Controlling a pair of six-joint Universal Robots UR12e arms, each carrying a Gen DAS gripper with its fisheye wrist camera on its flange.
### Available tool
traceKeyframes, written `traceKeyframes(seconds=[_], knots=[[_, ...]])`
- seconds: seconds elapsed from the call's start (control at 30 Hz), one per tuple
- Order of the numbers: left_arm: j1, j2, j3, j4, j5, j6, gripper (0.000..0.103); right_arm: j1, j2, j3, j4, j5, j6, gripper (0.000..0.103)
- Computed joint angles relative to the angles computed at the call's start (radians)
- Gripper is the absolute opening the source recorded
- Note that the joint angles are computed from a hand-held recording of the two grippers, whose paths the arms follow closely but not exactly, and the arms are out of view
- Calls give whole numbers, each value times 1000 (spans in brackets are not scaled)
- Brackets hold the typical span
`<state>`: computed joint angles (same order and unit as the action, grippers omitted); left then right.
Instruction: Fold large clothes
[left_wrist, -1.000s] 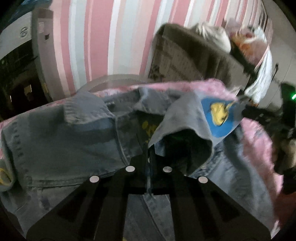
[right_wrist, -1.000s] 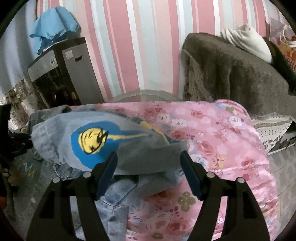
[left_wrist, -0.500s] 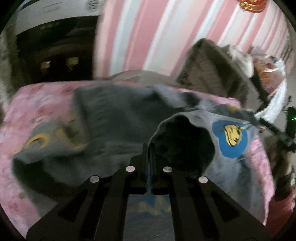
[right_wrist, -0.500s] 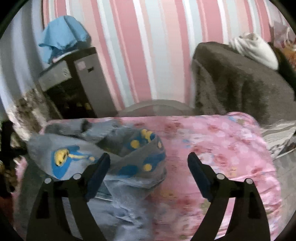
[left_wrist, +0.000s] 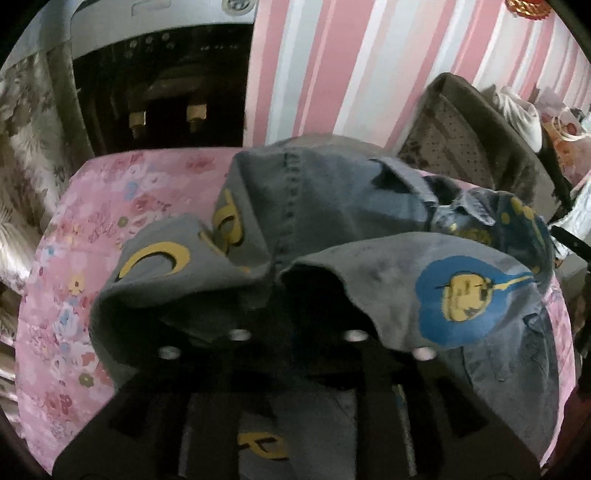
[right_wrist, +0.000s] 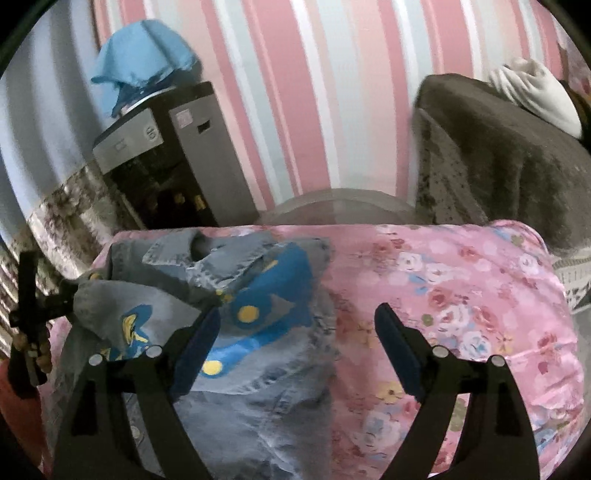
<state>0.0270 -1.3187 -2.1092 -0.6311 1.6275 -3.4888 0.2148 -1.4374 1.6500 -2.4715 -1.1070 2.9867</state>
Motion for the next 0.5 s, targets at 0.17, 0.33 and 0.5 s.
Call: traceKeyframes(seconds=[0.17, 0.33, 0.5], knots=[[-50, 10, 12, -10, 97, 33, 58, 26, 38, -40, 87, -31, -34, 38], [-65, 28, 13, -5, 116, 40, 68, 71, 51, -25, 18, -208, -77, 15], [-100, -7, 43, 11, 112, 79, 68, 80, 50, -17, -53, -315, -83, 15]])
